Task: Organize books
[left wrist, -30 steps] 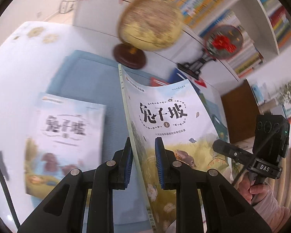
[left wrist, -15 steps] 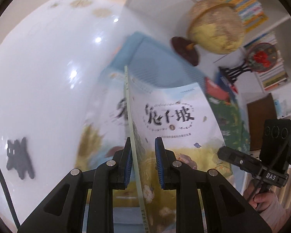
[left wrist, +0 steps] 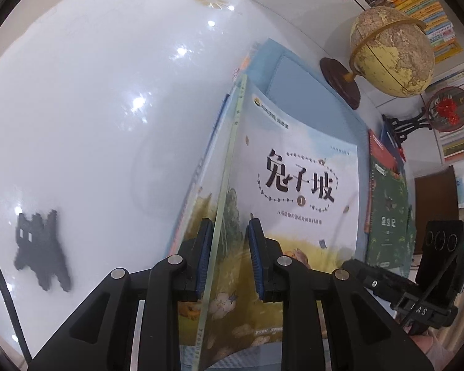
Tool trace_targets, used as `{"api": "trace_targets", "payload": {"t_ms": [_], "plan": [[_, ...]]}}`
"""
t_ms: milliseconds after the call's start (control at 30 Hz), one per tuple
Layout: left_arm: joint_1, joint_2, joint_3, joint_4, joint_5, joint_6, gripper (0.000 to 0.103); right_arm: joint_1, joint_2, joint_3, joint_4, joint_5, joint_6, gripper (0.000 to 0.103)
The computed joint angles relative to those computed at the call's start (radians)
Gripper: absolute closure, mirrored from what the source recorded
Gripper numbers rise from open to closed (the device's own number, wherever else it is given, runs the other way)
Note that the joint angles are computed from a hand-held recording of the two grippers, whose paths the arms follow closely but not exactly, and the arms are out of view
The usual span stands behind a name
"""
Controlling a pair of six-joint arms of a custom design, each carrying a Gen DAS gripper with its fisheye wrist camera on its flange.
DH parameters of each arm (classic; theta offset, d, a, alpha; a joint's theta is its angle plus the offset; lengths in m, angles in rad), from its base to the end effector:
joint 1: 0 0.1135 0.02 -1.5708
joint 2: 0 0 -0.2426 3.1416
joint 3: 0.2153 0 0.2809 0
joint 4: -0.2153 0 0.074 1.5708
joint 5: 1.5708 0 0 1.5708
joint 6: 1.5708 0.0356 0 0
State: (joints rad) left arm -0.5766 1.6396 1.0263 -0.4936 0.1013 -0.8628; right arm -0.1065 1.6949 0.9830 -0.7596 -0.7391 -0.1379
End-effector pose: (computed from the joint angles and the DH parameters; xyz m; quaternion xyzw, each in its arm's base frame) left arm 0.2869 -0.1909 0.1488 -0.1271 0.9637 -0.1884 0.1402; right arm 0.3078 -0.0088 0.1206 -0.0325 0.9309 0.3524 0.0899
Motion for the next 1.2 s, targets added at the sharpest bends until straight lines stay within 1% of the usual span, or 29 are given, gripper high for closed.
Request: {"api": "trace_targets", "payload": {"t_ms": [100, 300, 367, 467, 567, 733, 800, 900, 967, 1000, 1033, 1067, 1100, 1133, 1200], "plan": [[-0.004, 0.007, 0.019, -0.027, -0.023, 0.009, 0.081, 0.020, -0.004, -0.009, 0.009, 0.028, 0.018, 0.087], [-0.007, 0.023, 0.046, -0.068, -0.050, 0.029, 0.079, 0.043, 0.000, -0.024, 0.047, 0.045, 0.070, 0.087], [-0.020, 0.050, 0.086, -0.109, -0.081, 0.038, 0.077, 0.051, 0.000, -0.035, 0.063, 0.046, 0.087, 0.087], [-0.038, 0.102, 0.169, -0.223, -0.145, 0.056, 0.077, 0.041, -0.013, -0.039, 0.055, 0.056, 0.075, 0.087], [-0.040, 0.102, 0.172, -0.231, -0.151, 0.056, 0.077, 0.038, -0.008, -0.034, 0.047, 0.048, 0.082, 0.087], [-0.052, 0.078, 0.179, -0.274, -0.202, 0.009, 0.077, 0.008, -0.024, -0.024, 0.012, 0.068, 0.031, 0.087], [-0.062, 0.050, 0.181, -0.267, -0.211, -0.016, 0.077, -0.021, -0.050, -0.023, -0.008, 0.085, -0.019, 0.087], [-0.089, 0.063, 0.239, -0.272, -0.224, -0.034, 0.077, -0.096, -0.080, -0.011, -0.045, 0.127, -0.118, 0.085], [-0.115, 0.097, 0.301, -0.286, -0.235, -0.038, 0.077, -0.167, -0.085, 0.001, -0.064, 0.161, -0.186, 0.082], [-0.129, 0.113, 0.330, -0.288, -0.239, -0.040, 0.077, -0.213, -0.086, 0.010, -0.072, 0.180, -0.221, 0.077], [-0.149, 0.152, 0.381, -0.286, -0.238, -0.044, 0.077, -0.249, -0.085, 0.020, -0.075, 0.199, -0.244, 0.068], [-0.162, 0.175, 0.408, -0.284, -0.235, -0.048, 0.077, -0.290, -0.084, 0.028, -0.074, 0.219, -0.268, 0.062], [-0.178, 0.209, 0.445, -0.278, -0.230, -0.056, 0.077, -0.335, -0.084, 0.036, -0.064, 0.242, -0.290, 0.049], [-0.196, 0.260, 0.497, -0.272, -0.218, -0.064, 0.077, -0.380, -0.085, 0.044, -0.048, 0.276, -0.303, 0.045], [-0.224, 0.367, 0.609, -0.276, -0.185, -0.079, 0.077, -0.471, -0.054, 0.087, -0.041, 0.304, -0.329, 0.045]]}}
